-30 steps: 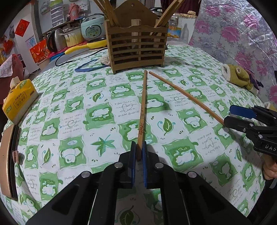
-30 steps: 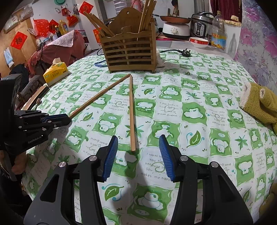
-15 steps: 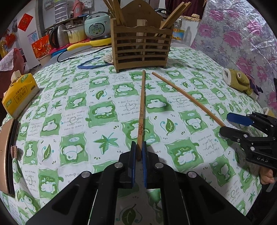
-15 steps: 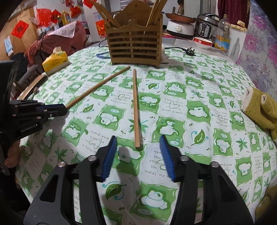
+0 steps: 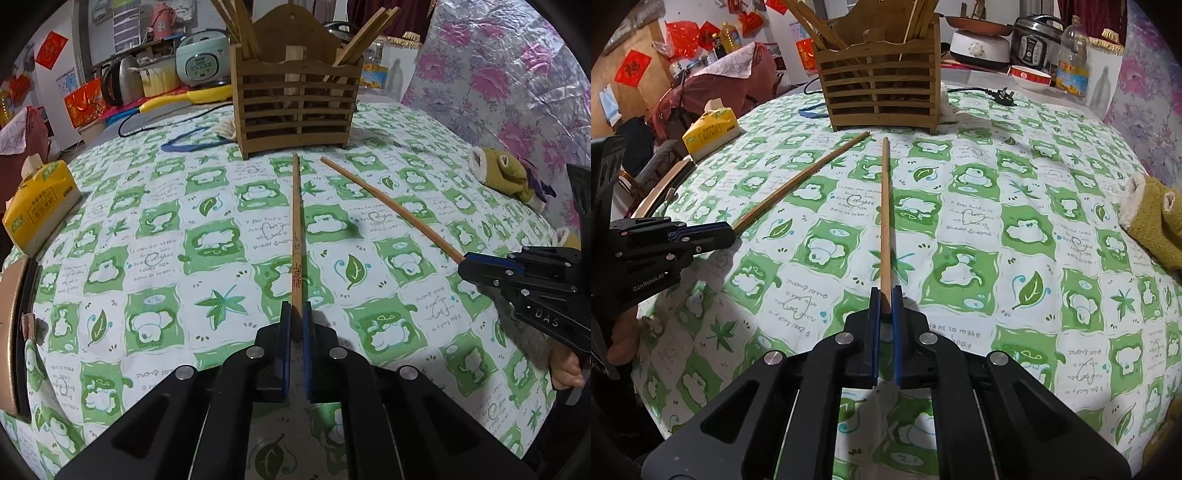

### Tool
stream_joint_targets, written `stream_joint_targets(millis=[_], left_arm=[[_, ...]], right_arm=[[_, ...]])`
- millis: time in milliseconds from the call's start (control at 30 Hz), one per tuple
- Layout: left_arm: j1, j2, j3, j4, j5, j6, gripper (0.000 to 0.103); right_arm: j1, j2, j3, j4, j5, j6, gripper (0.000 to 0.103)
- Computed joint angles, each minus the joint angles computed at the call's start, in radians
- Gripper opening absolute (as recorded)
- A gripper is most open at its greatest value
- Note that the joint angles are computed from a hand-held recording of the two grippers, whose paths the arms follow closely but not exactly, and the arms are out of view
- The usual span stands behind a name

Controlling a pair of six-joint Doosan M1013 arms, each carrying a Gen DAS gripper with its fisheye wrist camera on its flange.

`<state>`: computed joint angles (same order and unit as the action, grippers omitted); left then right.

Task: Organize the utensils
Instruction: 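Lift the held chopsticks off the cloth with both tools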

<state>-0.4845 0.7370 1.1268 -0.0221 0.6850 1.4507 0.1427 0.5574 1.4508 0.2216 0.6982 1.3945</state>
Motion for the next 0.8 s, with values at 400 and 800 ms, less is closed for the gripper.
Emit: stream_joint_targets(millis=[400,800], left_arm=[[-0.031,-0.107,0.112,0.171,-0.133,-0.186,0.006],[-0.088,-0.254,0.249,0.43,-0.251,-0.451,0.006]], right_arm=[[0.027,-0.115,0.118,-0.095,-0.235,0.06,0.006],[0.021,-0.288,0.256,0.115,-0.418,-0.119,0.006]])
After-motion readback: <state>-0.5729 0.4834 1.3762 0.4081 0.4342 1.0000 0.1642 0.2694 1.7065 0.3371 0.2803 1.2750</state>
